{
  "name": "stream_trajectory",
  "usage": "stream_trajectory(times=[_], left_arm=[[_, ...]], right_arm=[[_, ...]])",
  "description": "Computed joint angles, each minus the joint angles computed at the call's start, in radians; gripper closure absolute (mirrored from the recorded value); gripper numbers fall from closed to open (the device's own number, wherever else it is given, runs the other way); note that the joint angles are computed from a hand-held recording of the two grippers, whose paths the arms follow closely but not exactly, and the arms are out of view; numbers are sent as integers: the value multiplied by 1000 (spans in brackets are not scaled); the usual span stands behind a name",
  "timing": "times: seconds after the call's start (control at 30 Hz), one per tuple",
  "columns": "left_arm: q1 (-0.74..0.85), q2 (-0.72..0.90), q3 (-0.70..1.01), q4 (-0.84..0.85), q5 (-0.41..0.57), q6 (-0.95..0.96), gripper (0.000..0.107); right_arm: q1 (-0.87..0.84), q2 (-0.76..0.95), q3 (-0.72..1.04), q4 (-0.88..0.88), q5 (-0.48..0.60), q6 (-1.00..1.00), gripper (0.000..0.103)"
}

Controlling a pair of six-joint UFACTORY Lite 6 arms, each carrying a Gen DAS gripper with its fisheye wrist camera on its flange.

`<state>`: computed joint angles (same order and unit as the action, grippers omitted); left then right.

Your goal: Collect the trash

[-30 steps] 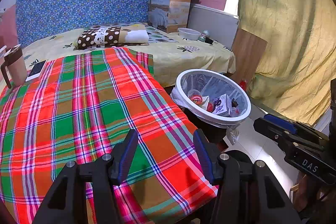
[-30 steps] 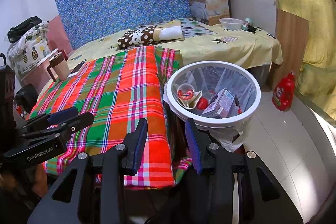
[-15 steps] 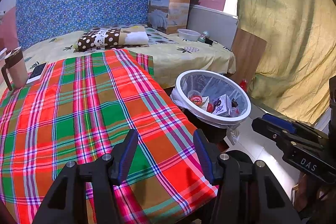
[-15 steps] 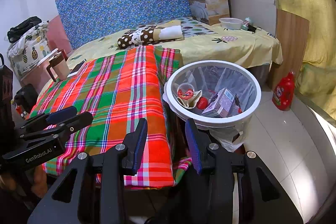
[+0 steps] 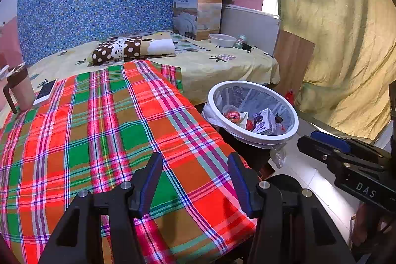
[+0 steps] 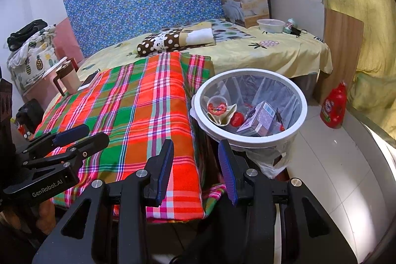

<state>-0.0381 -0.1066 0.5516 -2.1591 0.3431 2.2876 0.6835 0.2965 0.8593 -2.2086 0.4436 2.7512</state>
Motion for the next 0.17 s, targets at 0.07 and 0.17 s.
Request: stream_trajectory(times=[0.07, 0.17], left_arm=[[-1, -4, -5, -13, 3, 15, 52], [5, 0, -2, 6, 15, 2, 52]], right_arm=[[1, 3, 3, 1, 2, 0, 63], [4, 7, 4, 2, 4, 1, 63]])
